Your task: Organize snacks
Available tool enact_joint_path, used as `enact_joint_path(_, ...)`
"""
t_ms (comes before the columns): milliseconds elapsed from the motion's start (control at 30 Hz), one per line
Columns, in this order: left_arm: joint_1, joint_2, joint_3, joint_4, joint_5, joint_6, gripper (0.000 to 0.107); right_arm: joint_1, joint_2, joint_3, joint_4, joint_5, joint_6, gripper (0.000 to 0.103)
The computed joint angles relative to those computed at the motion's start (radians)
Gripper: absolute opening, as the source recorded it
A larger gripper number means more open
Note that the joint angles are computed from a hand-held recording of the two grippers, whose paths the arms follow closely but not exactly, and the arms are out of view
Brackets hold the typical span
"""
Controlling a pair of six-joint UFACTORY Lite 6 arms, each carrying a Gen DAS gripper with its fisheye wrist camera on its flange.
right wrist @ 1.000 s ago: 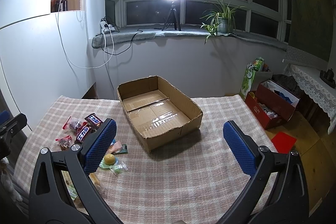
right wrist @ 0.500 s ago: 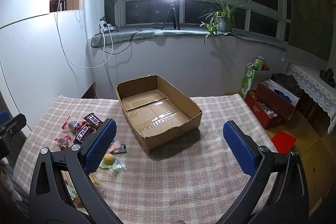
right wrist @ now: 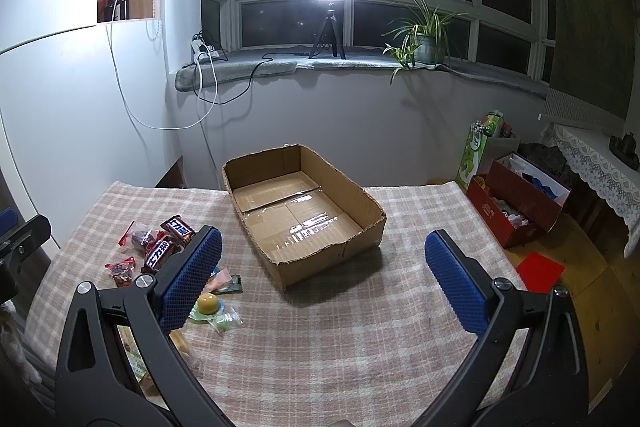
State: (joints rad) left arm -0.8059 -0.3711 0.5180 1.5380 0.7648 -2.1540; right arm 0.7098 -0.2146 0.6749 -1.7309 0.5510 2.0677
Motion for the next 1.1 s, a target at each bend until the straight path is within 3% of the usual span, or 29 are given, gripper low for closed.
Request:
enact_joint_path(933,0.006,0.0,0.011,-0.014,-0.017,0.017,0.102,-0.031,0.048,0.019,-0.053,-0.037,0.044,0.103)
enact_joint_path(1100,0.097,-0.024,-0.032,0.031,-0.139,-0.022,0.102,-0.093,0.116,0.003,-0.279,-0.132,0.251,0.103)
